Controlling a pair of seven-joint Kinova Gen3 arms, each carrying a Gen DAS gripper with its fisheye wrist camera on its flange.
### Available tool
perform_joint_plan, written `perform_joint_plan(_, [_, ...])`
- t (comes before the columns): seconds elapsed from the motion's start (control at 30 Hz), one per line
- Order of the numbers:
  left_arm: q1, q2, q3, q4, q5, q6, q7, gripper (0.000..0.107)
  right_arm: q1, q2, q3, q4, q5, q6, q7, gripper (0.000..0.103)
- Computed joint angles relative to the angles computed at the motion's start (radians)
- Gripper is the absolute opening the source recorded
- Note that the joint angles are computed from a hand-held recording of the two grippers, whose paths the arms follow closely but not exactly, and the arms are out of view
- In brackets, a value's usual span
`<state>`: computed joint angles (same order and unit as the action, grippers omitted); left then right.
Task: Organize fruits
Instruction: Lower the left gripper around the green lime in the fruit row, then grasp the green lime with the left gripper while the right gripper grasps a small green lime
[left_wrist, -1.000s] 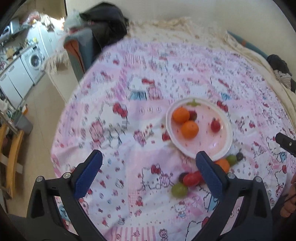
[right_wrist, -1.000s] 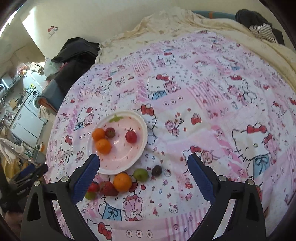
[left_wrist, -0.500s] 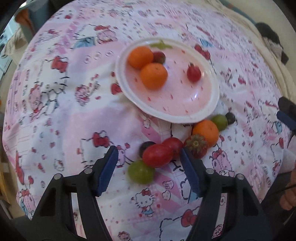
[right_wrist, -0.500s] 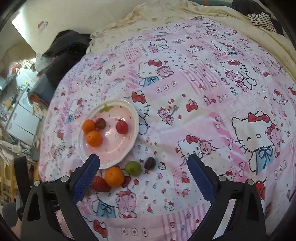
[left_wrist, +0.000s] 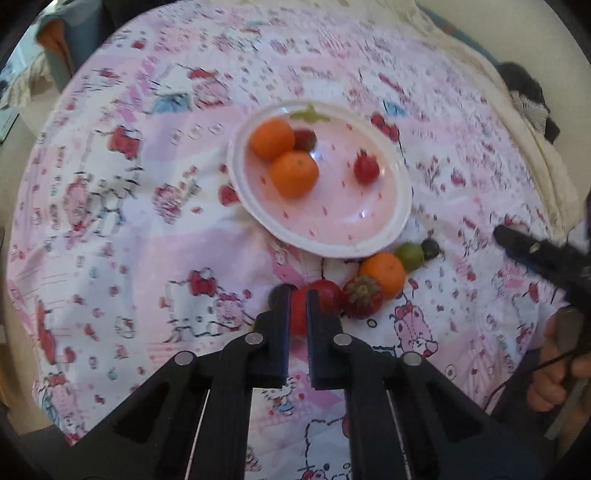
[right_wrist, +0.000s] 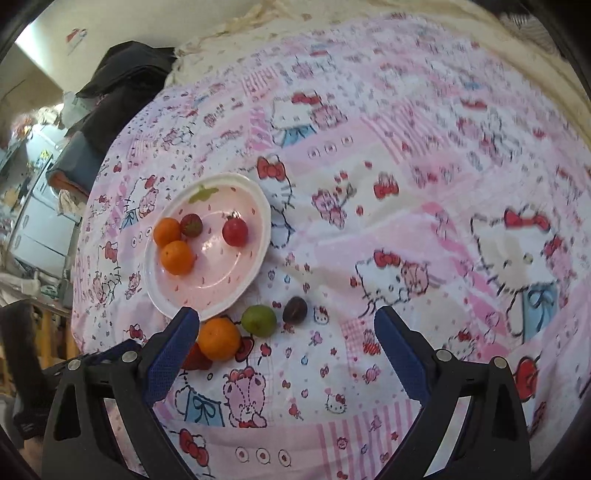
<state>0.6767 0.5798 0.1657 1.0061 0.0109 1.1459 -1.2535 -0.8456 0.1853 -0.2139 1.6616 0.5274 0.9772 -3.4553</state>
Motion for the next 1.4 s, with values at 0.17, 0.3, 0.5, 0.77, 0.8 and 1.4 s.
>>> perform_joint_plan(0.17, [-0.038,-0.025,0.000,0.031,0.032,-0.023,0.015,0.005,0.059,-0.005,0.009,0.049,-0.096,-0.105,0.009,0.088])
perform_joint_plan(0.3, [-0.062,-0.006,0.006,0.026,0.064,-0.002,0.056,0.007,0.058,0.017,0.015,0.025,-0.116,-0.091,0.030,0.088])
perform_joint_plan(0.5, [0.053,0.079,-0.008,-0.092,-0.061,0.155,-0.053,0.034,0.046,0.030,0.022,0.000,-0.129,-0.067,0.070,0.088])
perform_joint_plan(0.77, [0.092,0.096,-0.024,-0.069,-0.126,0.149,-0.128,0.034,0.049,0.015,0.023,0.014,-0.132,-0.096,0.062,0.088])
perform_joint_plan(0.8, [0.094,0.112,-0.024,-0.088,-0.130,0.165,-0.144,0.034,0.050,0.019,0.021,0.006,-0.134,-0.093,0.076,0.088])
perform_joint_plan(1.4, [0.034,0.130,-0.023,-0.151,-0.021,0.169,-0.243,0.027,0.055,0.007,0.021,0.016,-0.147,-0.103,0.093,0.088])
